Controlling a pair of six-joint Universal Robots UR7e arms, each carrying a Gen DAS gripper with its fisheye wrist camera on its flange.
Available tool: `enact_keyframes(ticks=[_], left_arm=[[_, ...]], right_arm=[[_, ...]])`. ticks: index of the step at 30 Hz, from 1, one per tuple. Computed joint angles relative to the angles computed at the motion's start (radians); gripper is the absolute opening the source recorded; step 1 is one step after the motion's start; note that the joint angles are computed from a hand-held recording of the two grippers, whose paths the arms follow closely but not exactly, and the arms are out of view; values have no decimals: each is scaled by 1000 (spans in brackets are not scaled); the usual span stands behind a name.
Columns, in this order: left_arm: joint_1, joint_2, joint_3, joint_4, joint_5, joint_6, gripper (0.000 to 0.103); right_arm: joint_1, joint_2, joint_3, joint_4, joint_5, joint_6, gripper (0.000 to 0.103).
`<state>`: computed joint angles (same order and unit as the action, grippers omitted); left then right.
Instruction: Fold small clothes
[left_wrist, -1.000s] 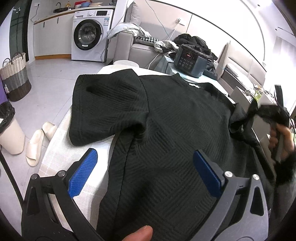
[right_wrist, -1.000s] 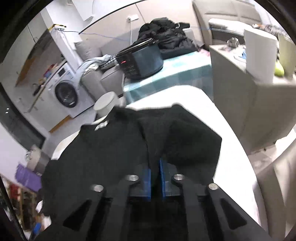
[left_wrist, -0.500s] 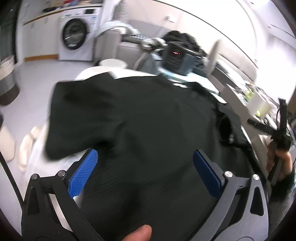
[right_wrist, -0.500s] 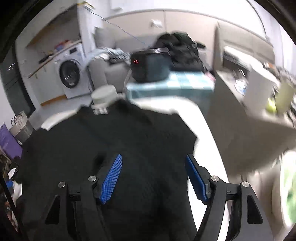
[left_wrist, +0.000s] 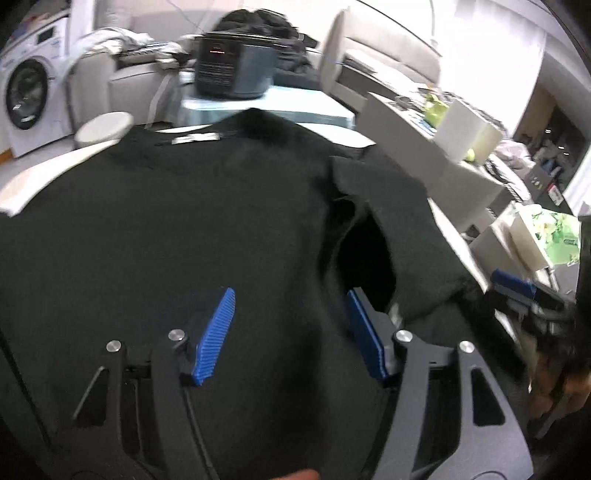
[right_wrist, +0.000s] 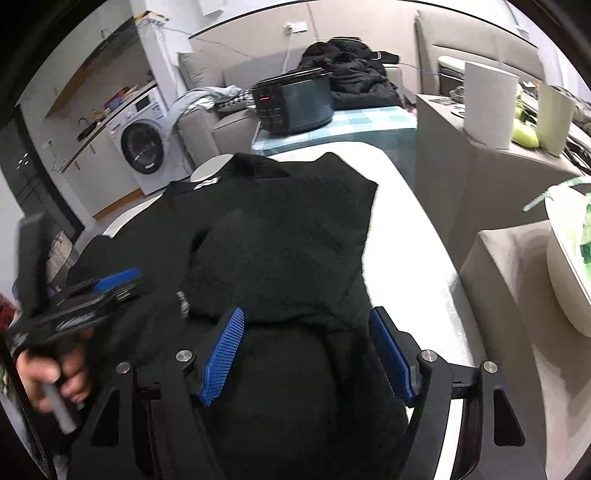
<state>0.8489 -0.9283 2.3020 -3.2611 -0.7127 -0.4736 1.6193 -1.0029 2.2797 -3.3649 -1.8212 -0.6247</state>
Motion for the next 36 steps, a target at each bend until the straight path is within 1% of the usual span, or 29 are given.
enact_keyframes(ticks=[1, 3, 5, 6, 7, 8, 10, 12, 13, 14, 15, 17, 18, 19, 20, 21, 22, 24, 26, 27, 28, 29, 30, 31, 32, 33, 34, 35, 36], left_arm=[[15, 19, -29, -2, -17, 32, 58], [38, 54, -86, 17, -25, 75, 51], [64, 80, -153, 90, -34, 80, 42], [80, 89, -180, 109, -46, 82, 35], [92, 102, -195, 92, -58, 98, 35], [108, 117, -218, 58, -85, 132, 35], [137, 131, -261, 55, -142, 160, 35], [152, 149, -297, 46, -165, 186, 33], [157, 158, -309, 28, -174, 203, 17], [162, 168, -323, 6, -187, 222, 7], [163, 170, -324, -11, -189, 226, 0], [150, 177, -307, -122, -156, 242, 0], [144, 174, -295, -155, -133, 234, 0], [138, 167, -283, -152, -82, 188, 0], [141, 157, -275, -119, -56, 134, 0], [142, 141, -265, -77, -51, 92, 0], [148, 134, -264, -41, -53, 74, 0], [152, 136, -264, 12, -23, 43, 0], [157, 137, -266, 27, -19, 16, 1], [160, 133, -266, 24, -36, 12, 2], [166, 126, -264, 11, -66, 19, 6], [171, 120, -262, -1, -89, 27, 13], [174, 118, -263, -24, -100, 48, 32], [170, 123, -255, -52, -83, 61, 56], [166, 135, -259, -88, -51, 78, 66], [167, 143, -260, -115, -48, 89, 76], [182, 138, -270, -100, -86, 97, 77], [206, 134, -291, -44, -140, 83, 77], [210, 124, -298, -16, -152, 79, 77]], right_arm=[[2, 1, 5, -4, -5, -3, 72], [2, 8, 1, -2, -16, -5, 72], [-3, 9, -2, 11, -13, -2, 72], [-5, 11, -6, 19, -13, 0, 72], [-6, 14, -8, 25, -16, 1, 72], [-6, 17, -10, 30, -18, 1, 72], [-6, 22, -15, 40, -23, 1, 72], [-4, 33, -21, 40, -35, 2, 72], [-4, 37, -23, 40, -36, 3, 72], [-4, 41, -26, 43, -40, 4, 72], [-4, 46, -30, 45, -45, 3, 72], [-6, 53, -33, 42, -51, 0, 72], [-7, 56, -34, 41, -60, 0, 72], [-7, 59, -36, 39, -72, 1, 72], [-7, 62, -38, 35, -85, 2, 72], [-6, 66, -40, 32, -103, 2, 72], [-4, 70, -42, 27, -117, 1, 72], [1, 80, -42, 2, -153, -4, 72], [1, 86, -44, -8, -180, -11, 72], [-2, 88, -44, -13, -189, -18, 72], [-3, 89, -40, -27, -189, -30, 72], [-1, 90, -39, -34, -200, -41, 72], [-1, 92, -38, -44, -208, -49, 72], [-2, 93, -38, -54, -214, -57, 71], [-4, 94, -37, -65, -214, -65, 66], [-7, 91, -33, -72, -207, -70, 63], [-8, 87, -32, -69, -200, -67, 61], [-10, 84, -30, -69, -196, -63, 60], [-9, 84, -28, -73, -195, -61, 60]])
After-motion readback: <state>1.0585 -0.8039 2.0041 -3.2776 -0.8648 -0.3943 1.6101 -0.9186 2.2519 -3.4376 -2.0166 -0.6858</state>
